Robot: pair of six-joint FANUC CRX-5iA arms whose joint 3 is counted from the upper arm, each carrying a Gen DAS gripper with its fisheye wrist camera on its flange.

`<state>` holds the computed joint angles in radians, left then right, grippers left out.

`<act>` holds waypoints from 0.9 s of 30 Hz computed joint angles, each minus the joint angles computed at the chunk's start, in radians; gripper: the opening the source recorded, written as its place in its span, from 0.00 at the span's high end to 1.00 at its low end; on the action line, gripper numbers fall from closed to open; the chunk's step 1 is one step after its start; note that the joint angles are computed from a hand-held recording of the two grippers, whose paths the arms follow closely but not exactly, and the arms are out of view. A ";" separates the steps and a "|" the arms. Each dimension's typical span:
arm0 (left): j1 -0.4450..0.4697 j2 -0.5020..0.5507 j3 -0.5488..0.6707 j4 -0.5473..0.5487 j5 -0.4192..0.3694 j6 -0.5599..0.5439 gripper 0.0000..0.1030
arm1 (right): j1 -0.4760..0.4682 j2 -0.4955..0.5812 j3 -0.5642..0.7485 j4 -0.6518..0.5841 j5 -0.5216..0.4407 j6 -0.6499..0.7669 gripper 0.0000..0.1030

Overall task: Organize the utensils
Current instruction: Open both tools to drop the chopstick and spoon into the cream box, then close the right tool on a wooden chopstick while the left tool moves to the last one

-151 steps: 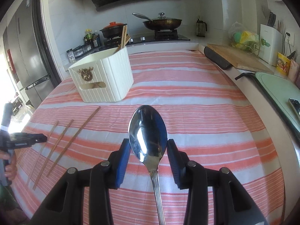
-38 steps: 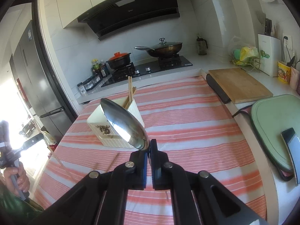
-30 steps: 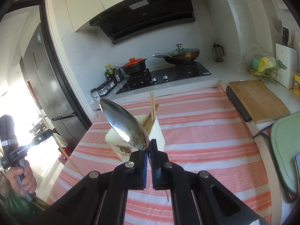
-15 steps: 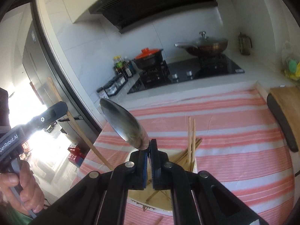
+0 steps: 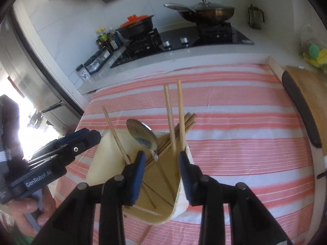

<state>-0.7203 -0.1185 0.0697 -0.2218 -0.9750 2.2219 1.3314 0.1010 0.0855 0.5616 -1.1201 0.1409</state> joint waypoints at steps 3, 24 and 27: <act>-0.073 -0.094 -0.050 -0.077 -0.083 0.036 0.28 | 0.092 -0.047 -0.021 0.085 -0.099 0.012 0.60; -0.760 -0.128 -0.153 -0.518 -0.689 0.752 0.15 | 0.571 0.013 -0.276 0.116 -0.204 -0.589 0.52; -0.764 -0.121 -0.146 -0.528 -0.706 0.749 0.15 | 0.549 0.027 -0.254 0.111 -0.192 -0.556 0.52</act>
<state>-1.4840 -0.2391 -0.0760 -0.7502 -1.6809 2.9707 1.8802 0.1280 -0.1689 0.6730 -1.3119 -0.4154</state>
